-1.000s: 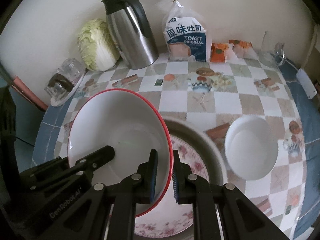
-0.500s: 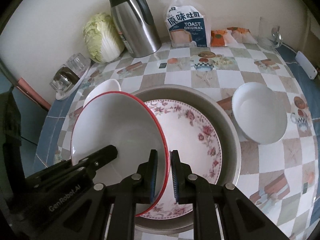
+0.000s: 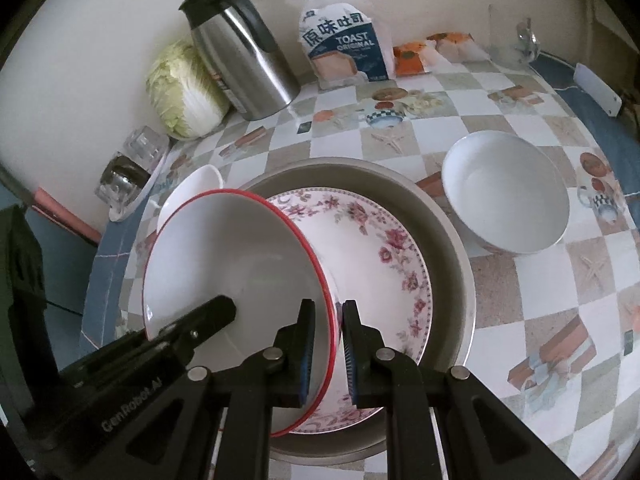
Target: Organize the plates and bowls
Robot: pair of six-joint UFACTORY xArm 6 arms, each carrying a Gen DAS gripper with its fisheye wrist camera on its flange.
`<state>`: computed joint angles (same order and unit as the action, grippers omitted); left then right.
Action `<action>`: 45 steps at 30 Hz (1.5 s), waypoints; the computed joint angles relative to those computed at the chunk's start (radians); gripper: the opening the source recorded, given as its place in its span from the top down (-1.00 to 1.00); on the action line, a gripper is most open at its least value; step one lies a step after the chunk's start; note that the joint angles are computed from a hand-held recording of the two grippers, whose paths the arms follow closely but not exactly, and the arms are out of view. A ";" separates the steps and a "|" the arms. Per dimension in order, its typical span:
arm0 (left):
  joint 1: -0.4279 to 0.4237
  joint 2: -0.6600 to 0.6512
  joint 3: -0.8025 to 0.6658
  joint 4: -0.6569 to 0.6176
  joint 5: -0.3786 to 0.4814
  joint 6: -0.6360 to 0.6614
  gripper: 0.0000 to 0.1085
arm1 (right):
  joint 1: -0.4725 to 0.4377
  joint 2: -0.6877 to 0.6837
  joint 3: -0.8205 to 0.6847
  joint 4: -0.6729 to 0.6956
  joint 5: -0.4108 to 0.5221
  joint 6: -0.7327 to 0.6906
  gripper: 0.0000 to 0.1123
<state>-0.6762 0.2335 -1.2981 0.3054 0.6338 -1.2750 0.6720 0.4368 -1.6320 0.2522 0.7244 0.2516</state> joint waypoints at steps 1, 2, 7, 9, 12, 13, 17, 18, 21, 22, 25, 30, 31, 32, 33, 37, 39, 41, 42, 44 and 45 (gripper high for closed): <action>0.000 0.004 -0.008 0.000 0.007 0.005 0.78 | -0.002 0.000 0.001 0.003 -0.001 0.000 0.73; -0.001 0.010 -0.018 0.001 0.015 0.010 0.78 | -0.004 0.000 0.000 0.006 -0.001 0.000 0.73; -0.006 0.031 -0.060 0.002 0.063 0.038 0.78 | -0.005 0.008 -0.006 -0.002 0.008 0.019 0.73; -0.004 0.031 -0.055 -0.008 0.057 0.042 0.77 | -0.008 0.014 -0.010 0.014 0.012 0.017 0.73; -0.001 0.036 -0.053 -0.029 0.054 0.050 0.77 | -0.007 0.018 -0.012 0.016 0.018 0.016 0.73; 0.000 0.037 -0.053 -0.036 0.058 0.054 0.77 | -0.007 0.021 -0.015 0.019 0.021 0.015 0.73; 0.000 0.038 -0.051 -0.038 0.064 0.054 0.77 | -0.008 0.031 -0.025 0.031 0.035 0.011 0.73; -0.001 0.039 -0.052 -0.039 0.064 0.054 0.77 | -0.008 0.033 -0.026 0.036 0.035 0.009 0.73; 0.000 0.046 -0.056 -0.048 0.063 0.062 0.77 | -0.009 0.035 -0.025 0.039 0.037 0.010 0.73; 0.000 0.049 -0.057 -0.052 0.063 0.066 0.77 | -0.009 0.035 -0.024 0.041 0.036 0.010 0.73; 0.001 0.054 -0.058 -0.067 0.063 0.076 0.77 | -0.012 0.039 -0.022 0.050 0.036 0.007 0.73; 0.003 0.061 -0.059 -0.081 0.062 0.078 0.77 | -0.015 0.047 -0.023 0.060 0.039 0.002 0.73; 0.003 0.062 -0.060 -0.081 0.065 0.076 0.77 | -0.015 0.048 -0.024 0.063 0.039 0.001 0.73; 0.003 0.061 -0.059 -0.081 0.068 0.074 0.77 | -0.015 0.049 -0.025 0.064 0.041 0.000 0.73; 0.003 0.065 -0.063 -0.081 0.071 0.072 0.77 | -0.014 0.050 -0.026 0.063 0.043 0.000 0.73; 0.005 0.066 -0.061 -0.087 0.067 0.072 0.72 | -0.011 0.058 -0.034 0.059 0.051 0.003 0.71; 0.005 0.066 -0.061 -0.086 0.069 0.072 0.72 | -0.010 0.061 -0.037 0.059 0.051 0.004 0.70; 0.005 0.067 -0.063 -0.083 0.071 0.071 0.72 | -0.009 0.063 -0.038 0.055 0.050 0.006 0.70; 0.006 0.068 -0.064 -0.080 0.072 0.069 0.72 | -0.009 0.063 -0.038 0.056 0.048 0.006 0.70; 0.005 0.069 -0.065 -0.076 0.072 0.064 0.72 | -0.008 0.063 -0.035 0.060 0.041 0.005 0.69; 0.006 0.070 -0.064 -0.075 0.071 0.063 0.72 | -0.008 0.065 -0.034 0.065 0.035 0.002 0.69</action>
<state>-0.6703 0.3031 -1.3626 0.2305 0.7048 -1.2121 0.6635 0.5014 -1.6663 0.3174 0.7597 0.2536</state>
